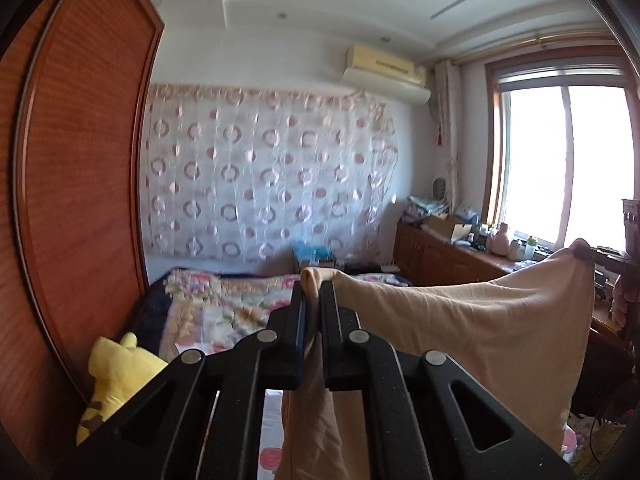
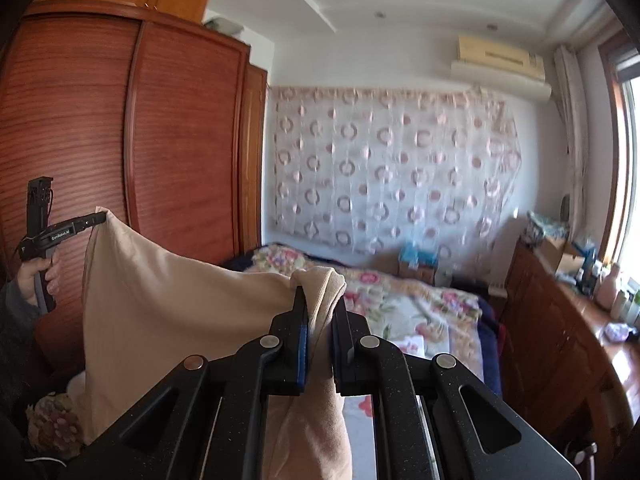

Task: Fold small clothes
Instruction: 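Raise the held hem high with both grippers, shaking the shirt out, then lower the hem with both grippers, folding it toward the collar, release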

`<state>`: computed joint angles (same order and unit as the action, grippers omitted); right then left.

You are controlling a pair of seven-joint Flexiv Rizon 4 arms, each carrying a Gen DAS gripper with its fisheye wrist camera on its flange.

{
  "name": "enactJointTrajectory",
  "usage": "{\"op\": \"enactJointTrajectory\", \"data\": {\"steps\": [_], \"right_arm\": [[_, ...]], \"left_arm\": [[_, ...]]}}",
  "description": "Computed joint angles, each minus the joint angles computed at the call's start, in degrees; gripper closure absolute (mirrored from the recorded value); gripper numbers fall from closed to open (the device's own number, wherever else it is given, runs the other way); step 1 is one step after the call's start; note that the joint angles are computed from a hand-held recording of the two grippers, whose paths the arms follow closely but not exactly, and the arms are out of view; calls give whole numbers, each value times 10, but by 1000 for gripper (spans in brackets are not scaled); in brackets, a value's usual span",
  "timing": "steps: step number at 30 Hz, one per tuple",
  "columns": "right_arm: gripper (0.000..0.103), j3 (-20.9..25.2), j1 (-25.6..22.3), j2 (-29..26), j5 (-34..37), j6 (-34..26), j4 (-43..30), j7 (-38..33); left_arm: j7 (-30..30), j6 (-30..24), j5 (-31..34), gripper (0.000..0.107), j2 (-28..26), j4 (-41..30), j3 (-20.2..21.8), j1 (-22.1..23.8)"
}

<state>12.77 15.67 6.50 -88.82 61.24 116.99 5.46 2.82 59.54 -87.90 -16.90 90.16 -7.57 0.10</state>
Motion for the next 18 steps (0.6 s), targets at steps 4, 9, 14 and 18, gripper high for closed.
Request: {"op": "enactJointTrajectory", "data": {"steps": [4,9,14,18], "right_arm": [[94,-27,-6,-61,30,28,-36,-29],[94,-59,4,-152,135,38,-114,-126],[94,-83,29,-246,301,9,-227,-267],[94,-91,42,-296,404,-29,-297,-348]], "left_arm": [[-50,21,67,100,-66,-49,-14,-5],[-154,30,201,100,-158,-121,-26,-3],[-267,14,325,100,-245,-212,-15,-9],[-342,-22,407,100,-300,-271,-2,-11]]}}
